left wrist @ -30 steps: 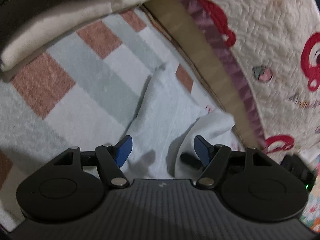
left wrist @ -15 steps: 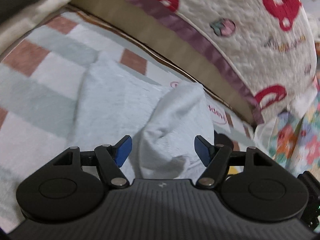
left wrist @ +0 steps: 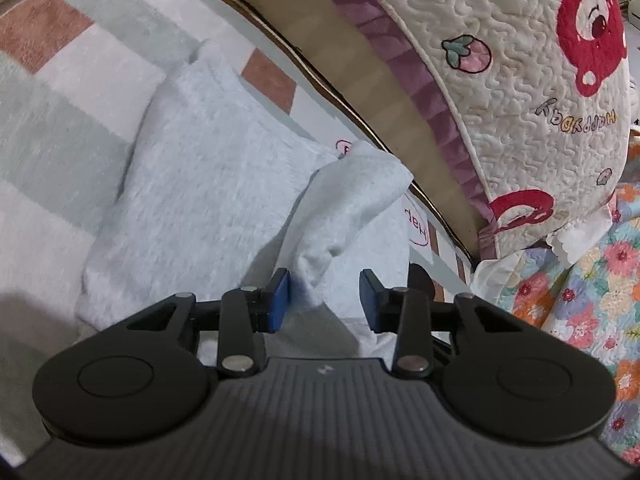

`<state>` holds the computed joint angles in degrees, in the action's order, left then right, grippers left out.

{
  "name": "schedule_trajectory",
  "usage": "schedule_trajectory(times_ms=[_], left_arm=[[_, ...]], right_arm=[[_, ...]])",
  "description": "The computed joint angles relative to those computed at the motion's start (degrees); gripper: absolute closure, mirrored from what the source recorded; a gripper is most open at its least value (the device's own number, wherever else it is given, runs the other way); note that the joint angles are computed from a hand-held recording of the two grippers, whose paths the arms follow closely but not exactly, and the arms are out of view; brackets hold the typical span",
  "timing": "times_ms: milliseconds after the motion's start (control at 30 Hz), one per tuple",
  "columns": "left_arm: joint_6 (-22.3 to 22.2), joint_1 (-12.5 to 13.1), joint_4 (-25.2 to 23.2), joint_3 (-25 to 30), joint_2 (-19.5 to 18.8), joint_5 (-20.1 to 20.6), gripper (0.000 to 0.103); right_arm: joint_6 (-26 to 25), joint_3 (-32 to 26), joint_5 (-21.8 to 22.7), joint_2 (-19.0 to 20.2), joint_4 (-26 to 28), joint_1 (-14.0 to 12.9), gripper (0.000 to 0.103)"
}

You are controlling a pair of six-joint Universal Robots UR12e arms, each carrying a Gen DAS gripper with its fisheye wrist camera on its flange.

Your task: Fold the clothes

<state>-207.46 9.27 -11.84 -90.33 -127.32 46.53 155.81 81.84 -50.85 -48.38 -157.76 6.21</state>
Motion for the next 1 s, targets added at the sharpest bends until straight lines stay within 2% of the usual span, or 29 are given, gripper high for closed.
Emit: schedule_trajectory(times_ms=[67,133,167,200,267,333,433,467,500,567,667,733,767,800,833,867,900,933,1000], left_arm=[[0.9,-0.2,-0.9,0.2,0.0,0.6,0.067],[1.8,-0.3,-1.9,0.2,0.2,1.4,0.067],[1.9,-0.3,-2.2,0.2,0.2,1.7,0.066],[2.0,-0.4,-2.4,0.2,0.3,2.0,0.064],[1.7,-0.3,-2.5,0.2,0.3,2.2,0.063],[2.1,-0.4,-2.3,0.4,0.2,2.6,0.061],[3.9,-0.8,-2.9,1.0,0.0,3.4,0.060],[4.7,-0.9,-3.6,1.2,0.0,3.2,0.064],[5.8,-0.9,-4.6,1.3,0.1,2.8,0.074],[6.4,-0.8,-5.1,1.4,0.1,1.2,0.086],[3.1,-0.3,-2.2,1.5,-0.4,-2.0,0.089],[2.8,-0.2,-2.4,1.6,-0.5,-2.1,0.089],[3.2,-0.2,-3.0,1.6,-0.4,-1.9,0.089],[3.9,-0.2,-4.1,1.8,-0.3,-1.5,0.086],[4.5,-0.3,-5.2,2.0,-0.3,-0.6,0.084],[5.6,-0.4,-6.5,2.4,-0.3,0.3,0.079],[7.1,-0.6,-7.8,3.0,-0.4,1.4,0.068],[8.8,-0.8,-8.1,3.6,-0.7,2.4,0.065],[11.7,-1.3,-6.8,4.7,-1.4,4.2,0.066]], right_arm=[[-1.1,1.3,-1.7,-0.3,-4.3,0.5,0.039],[-2.5,2.8,-3.5,-0.6,-9.0,1.0,0.058],[-5.2,3.8,-4.0,-1.1,-11.0,1.3,0.082],[-8.6,4.9,-4.4,-1.6,-12.8,1.6,0.092],[-15.0,6.8,-5.5,-2.6,-15.6,2.2,0.097],[-20.7,8.6,-7.4,-3.5,-17.5,3.0,0.097],[-24.8,10.4,-10.6,-3.7,-21.5,3.8,0.090],[-24.4,10.6,-11.2,-3.8,-21.5,3.9,0.072],[-23.7,10.7,-11.7,-3.8,-21.4,4.0,0.053],[-23.5,10.2,-12.9,-3.3,-21.4,4.3,0.045],[-23.4,9.3,-14.6,-2.4,-21.5,4.8,0.046],[-22.5,8.2,-15.8,-1.6,-21.7,5.1,0.049],[-21.3,7.7,-16.4,-1.2,-22.2,5.2,0.063],[-19.9,7.4,-15.8,-1.2,-21.6,4.9,0.089],[-18.4,7.0,-14.8,-1.3,-20.7,4.6,0.096],[-17.6,6.9,-13.8,-1.5,-19.7,4.4,0.095],[-17.0,6.8,-12.8,-1.8,-18.6,4.1,0.096],[-16.9,6.8,-12.3,-2.0,-18.1,3.9,0.096],[-16.5,7.1,-11.6,-2.4,-17.9,3.5,0.096]])
